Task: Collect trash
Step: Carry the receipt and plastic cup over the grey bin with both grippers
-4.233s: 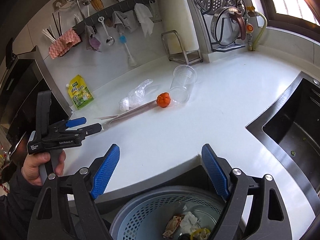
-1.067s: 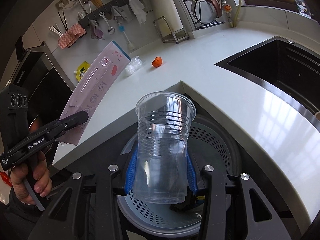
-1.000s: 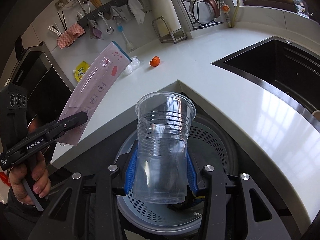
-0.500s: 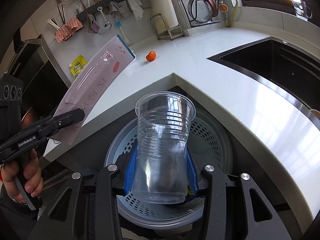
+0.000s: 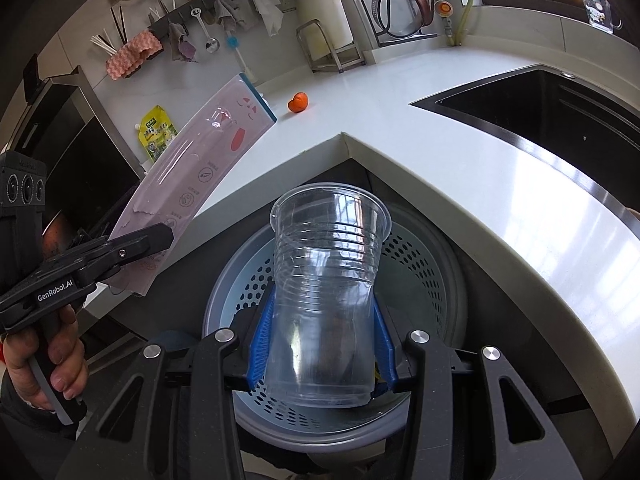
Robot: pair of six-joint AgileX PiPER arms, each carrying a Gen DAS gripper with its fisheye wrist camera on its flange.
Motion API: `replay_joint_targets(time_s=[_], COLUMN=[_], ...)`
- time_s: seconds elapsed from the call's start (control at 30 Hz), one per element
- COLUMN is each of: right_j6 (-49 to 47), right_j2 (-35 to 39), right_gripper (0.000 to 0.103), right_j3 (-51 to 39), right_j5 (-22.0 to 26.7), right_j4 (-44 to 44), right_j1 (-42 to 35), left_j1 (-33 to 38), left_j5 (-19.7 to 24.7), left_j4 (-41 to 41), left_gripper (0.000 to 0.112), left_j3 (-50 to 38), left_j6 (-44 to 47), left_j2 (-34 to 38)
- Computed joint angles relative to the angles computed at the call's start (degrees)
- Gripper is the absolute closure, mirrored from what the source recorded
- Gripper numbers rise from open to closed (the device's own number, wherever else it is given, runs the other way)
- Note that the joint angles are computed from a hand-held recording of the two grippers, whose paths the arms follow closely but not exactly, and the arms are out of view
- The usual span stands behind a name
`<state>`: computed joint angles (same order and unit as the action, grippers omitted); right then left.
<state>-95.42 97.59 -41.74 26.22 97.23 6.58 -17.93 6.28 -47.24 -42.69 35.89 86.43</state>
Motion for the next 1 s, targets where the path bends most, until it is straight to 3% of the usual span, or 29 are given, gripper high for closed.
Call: replay_joint_targets(time_s=[0.17,1.0], right_j6=[-0.43,-1.12], right_j2=[0.55,3.90], right_gripper=[0.061,0.057], right_j3=[0.35,-0.72], right_j5=[0.33,0.83], right_j4=[0.22,0.38], right_j1=[-0.60,0.20], left_j1=[-0.11,0.63], left_j5=[0.52,1.77], left_j4=[-5.43,-14.58], left_gripper=[0.097,0.097], left_j3=[-0.34,-1.43], left_j6=[5.37,14.36], left_j2=[1.21,5.46])
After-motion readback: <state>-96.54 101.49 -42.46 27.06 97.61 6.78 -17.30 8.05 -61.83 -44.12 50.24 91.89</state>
